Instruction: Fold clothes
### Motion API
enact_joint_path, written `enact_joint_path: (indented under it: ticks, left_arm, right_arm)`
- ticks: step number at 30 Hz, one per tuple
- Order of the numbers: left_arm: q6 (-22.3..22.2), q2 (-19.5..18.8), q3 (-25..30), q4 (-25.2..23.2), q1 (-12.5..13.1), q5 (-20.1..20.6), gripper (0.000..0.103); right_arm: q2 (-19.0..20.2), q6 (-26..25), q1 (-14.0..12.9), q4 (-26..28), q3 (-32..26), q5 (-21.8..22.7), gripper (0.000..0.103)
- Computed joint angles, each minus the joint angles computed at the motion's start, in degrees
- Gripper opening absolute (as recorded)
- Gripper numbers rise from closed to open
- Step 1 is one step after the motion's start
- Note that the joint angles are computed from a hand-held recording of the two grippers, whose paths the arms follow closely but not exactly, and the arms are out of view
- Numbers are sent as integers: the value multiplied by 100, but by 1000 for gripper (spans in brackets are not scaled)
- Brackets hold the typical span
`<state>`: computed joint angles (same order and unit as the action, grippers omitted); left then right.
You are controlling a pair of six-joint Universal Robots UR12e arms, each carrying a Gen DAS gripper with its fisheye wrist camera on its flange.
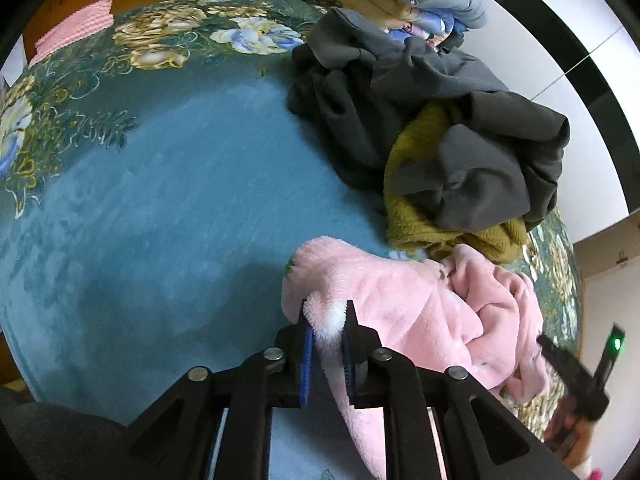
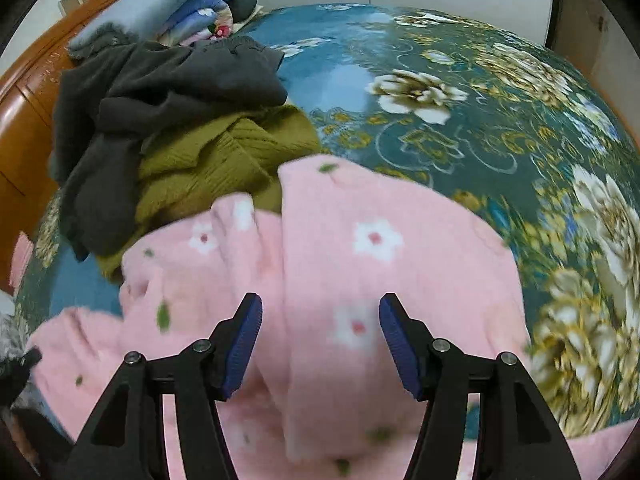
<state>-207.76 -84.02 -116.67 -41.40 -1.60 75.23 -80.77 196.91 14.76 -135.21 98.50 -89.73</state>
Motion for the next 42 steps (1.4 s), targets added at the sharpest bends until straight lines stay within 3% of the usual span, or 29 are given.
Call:
enact_joint_path:
  ticks: [4,9,10,12,13,14,15,21,26,29,35,38,42]
  left_arm:
    - [-450,92,-91,27,196,-170,30]
    - [-726,250,-273,430,407,-305,35]
    - [-707,249,-278,496,399,-315,36]
    - [-601,232,-267,562,365,-331,36]
    - [-492,213,-247,567,332,-339,36]
    - [-374,192,-224,571,298,-345,36]
    - [-217,166,-192,568,255,-351,36]
    - [216,0,-53,495,77,-396,36]
    - [192,43,-97,397,91,-521,36]
    - [165,20,-90,367,97,-576,36]
    - [94,-82,-31,242,64,-665,36]
    - [149,-81,-28,260,37,-650,36]
    - [36,-103,-26,251,57,-668,36]
  right_arm:
    - [319,12,67,420,-384,-298,62]
    - [541,98,105,908,-642,-611,62]
    - [559,114,109,962,-657,-666,58]
    - [564,202,114,1045,-671,-829,38]
    - [550,265,105,1062,-664,-889,21]
    - [508,333,66,1026,-630,-845,12]
    - [464,400,23,979,-593,-788,12]
    - [-276,951,-500,-278,8,-208,9]
    - [-1138,1791,-1100,-1275,669,-389,9]
    - [-1587,2169,-1467,-1130,1042,-601,9]
    - [-2252,3389,-2212,-465,1812,-176,9]
    - [-2432,3382,-2333,-518,1903,-255,9]
    - [-2371,3328,-2434,-721,1702,-454,9]
